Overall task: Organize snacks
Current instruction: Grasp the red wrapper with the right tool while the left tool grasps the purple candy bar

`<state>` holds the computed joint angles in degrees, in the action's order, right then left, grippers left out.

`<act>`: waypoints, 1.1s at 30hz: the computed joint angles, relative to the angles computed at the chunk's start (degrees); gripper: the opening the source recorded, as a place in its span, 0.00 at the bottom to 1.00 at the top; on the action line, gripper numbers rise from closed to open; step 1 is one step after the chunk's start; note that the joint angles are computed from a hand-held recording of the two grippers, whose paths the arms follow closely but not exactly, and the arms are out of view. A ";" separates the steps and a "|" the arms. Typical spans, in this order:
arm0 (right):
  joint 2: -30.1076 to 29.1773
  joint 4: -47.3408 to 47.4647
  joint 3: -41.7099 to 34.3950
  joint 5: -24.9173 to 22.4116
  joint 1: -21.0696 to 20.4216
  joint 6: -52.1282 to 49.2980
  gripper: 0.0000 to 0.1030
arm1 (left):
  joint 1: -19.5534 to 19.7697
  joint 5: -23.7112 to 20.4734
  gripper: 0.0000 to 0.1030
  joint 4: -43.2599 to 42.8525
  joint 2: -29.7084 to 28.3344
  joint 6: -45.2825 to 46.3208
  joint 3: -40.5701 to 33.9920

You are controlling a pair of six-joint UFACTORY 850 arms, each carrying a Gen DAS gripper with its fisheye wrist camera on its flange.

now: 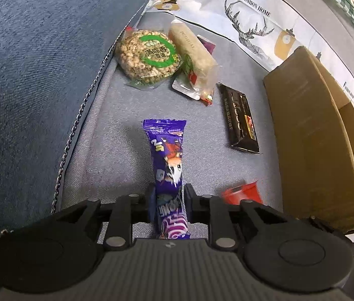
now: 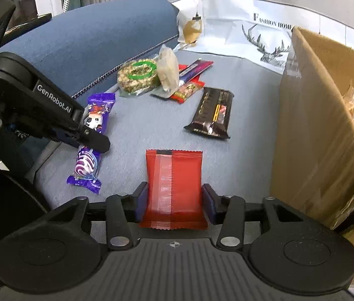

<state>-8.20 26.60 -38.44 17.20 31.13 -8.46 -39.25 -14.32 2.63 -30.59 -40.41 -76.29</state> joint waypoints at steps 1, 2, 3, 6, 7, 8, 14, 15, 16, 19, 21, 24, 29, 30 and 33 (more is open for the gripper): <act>0.08 -0.10 0.05 -0.11 0.04 0.19 0.48 | 0.00 0.13 0.27 -0.14 0.16 0.05 0.24; 0.15 -1.09 0.10 -0.35 -0.04 1.06 0.48 | -0.03 0.07 0.27 0.10 0.14 -0.16 0.21; 0.20 -1.62 0.12 -0.45 -0.10 1.50 0.48 | -0.13 -0.25 0.28 0.98 0.03 -0.98 0.02; 0.07 -1.86 -0.12 -0.78 -0.21 2.00 0.48 | -0.51 -1.90 0.34 4.27 -0.63 -3.74 -1.02; 0.00 -2.24 -0.21 -0.91 -0.28 2.55 0.49 | -0.68 -2.49 0.35 5.48 -0.90 -4.59 -1.47; -0.02 -2.72 -0.21 -0.95 -0.40 3.07 0.49 | -0.89 -3.04 0.36 6.96 -1.21 -5.47 -1.94; -0.45 -3.77 -0.55 -1.39 -0.60 4.26 0.50 | -2.08 -5.42 0.38 13.56 -2.22 -8.64 -3.61; -0.46 -3.79 -0.57 -1.49 -0.64 4.28 0.50 | -2.21 -5.70 0.38 14.15 -2.40 -8.87 -3.84; -0.53 -3.80 -0.61 -1.55 -0.66 4.29 0.50 | -2.31 -5.95 0.38 14.56 -2.50 -8.90 -4.01; -0.69 -3.76 -0.73 -1.66 -0.64 4.14 0.50 | -2.53 -6.55 0.38 15.41 -2.79 -8.73 -4.48; -0.73 -3.55 -0.81 -1.74 -0.62 3.91 0.50 | -2.67 -6.80 0.38 15.94 -2.85 -8.68 -4.59; -0.82 -2.64 -0.87 -1.74 -0.54 2.82 0.50 | -2.80 -7.02 0.38 16.36 -2.96 -8.74 -4.72; -1.21 3.74 -1.17 -1.38 0.08 -4.62 0.49 | -2.87 -7.05 0.38 16.53 -2.97 -8.87 -4.72; -1.19 4.56 -1.12 -1.19 0.17 -5.75 0.48 | -2.88 -7.06 0.38 16.57 -2.97 -8.92 -4.72; -1.07 5.49 -0.92 -0.45 0.45 -7.34 0.43 | -2.94 -7.21 0.38 16.74 -3.02 -8.80 -4.78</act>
